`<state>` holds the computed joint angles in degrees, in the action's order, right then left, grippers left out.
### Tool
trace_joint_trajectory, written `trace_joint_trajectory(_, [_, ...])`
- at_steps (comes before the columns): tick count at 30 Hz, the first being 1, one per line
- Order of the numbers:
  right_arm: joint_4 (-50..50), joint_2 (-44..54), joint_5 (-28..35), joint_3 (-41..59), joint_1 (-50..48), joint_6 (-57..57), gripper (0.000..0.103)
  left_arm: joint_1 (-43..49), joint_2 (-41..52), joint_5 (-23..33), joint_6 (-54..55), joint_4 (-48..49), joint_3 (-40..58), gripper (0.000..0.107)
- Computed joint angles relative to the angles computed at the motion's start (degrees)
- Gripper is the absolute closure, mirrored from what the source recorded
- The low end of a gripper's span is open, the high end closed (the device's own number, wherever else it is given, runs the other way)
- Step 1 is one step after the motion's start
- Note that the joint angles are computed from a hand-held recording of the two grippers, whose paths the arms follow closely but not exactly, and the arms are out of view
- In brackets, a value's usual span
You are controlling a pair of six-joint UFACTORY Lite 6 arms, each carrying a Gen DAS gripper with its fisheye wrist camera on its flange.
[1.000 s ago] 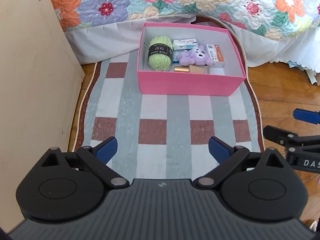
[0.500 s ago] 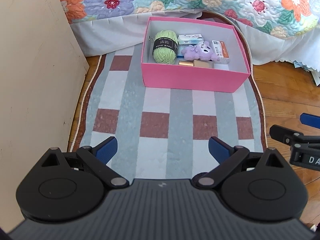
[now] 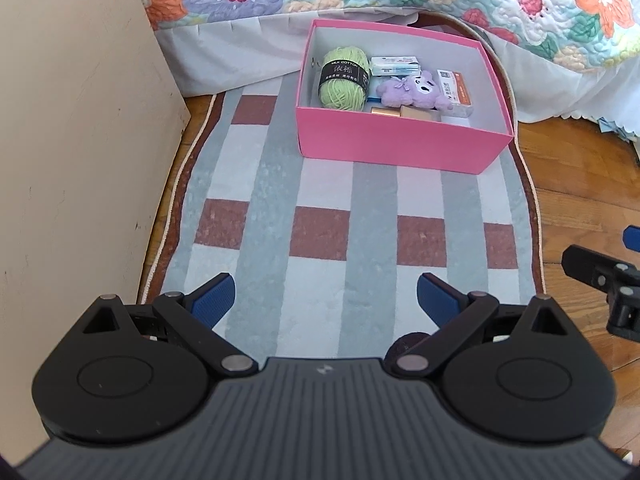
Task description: Organize objects
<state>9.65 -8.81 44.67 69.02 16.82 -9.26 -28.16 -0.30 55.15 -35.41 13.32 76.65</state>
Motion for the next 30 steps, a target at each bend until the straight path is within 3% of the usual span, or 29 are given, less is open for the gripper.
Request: trace_joint_trajectory(30, [-2.50,0.51,1.63,0.59,-1.09,1.23,0.011,0.04,-1.24,1.78,2.11,-2.32,0.90,0.008])
